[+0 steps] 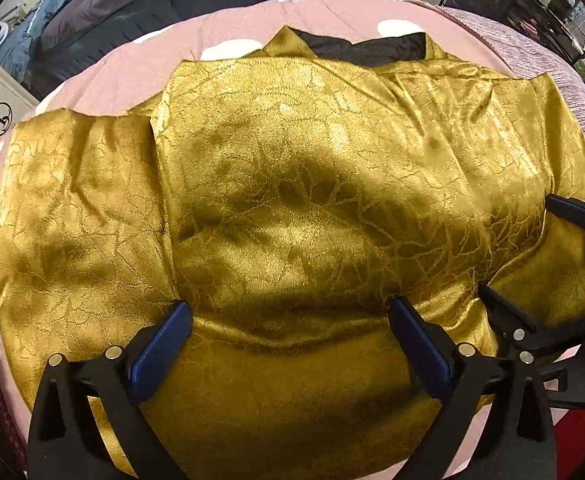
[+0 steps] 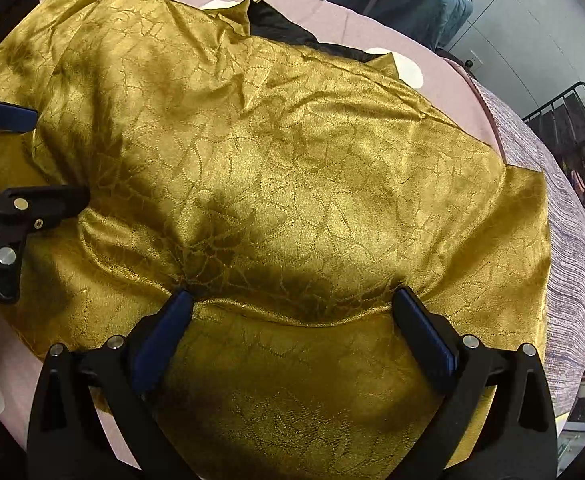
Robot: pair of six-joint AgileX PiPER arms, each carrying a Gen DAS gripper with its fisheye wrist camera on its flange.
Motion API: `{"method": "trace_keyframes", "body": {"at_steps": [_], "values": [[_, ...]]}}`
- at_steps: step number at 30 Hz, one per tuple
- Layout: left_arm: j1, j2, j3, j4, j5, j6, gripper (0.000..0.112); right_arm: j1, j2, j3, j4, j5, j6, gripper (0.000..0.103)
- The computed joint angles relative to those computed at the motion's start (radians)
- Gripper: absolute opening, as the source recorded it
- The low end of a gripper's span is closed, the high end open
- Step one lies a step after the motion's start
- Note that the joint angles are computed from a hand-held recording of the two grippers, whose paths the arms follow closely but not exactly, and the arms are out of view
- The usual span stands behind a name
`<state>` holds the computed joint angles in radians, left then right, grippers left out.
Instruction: Fold large clothes
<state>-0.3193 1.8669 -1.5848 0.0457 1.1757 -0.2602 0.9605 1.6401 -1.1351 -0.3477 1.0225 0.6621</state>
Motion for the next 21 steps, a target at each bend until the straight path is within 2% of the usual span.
{"method": "trace_keyframes", "body": {"at_steps": [1,6,13,19,21], "values": [[0.003,0.016,-0.033,0.002,0.012,0.003,0.097,0.003,-0.008,0.002,0.002,0.006,0.006,0.099],[0.008,-0.058,-0.006,0.019,0.012,-0.041,0.097,0.047,-0.046,-0.01,-0.038,0.039,0.082,0.098],[0.055,-0.154,0.058,-0.052,0.021,-0.11,0.096,0.143,-0.166,0.017,-0.069,0.122,0.229,0.098],[-0.004,-0.19,0.116,-0.012,0.024,-0.153,0.096,-0.004,-0.314,0.098,0.062,0.058,0.171,0.098],[-0.005,-0.167,0.096,0.002,0.037,-0.141,0.097,-0.044,-0.354,0.112,0.084,0.071,0.167,0.098]]}}
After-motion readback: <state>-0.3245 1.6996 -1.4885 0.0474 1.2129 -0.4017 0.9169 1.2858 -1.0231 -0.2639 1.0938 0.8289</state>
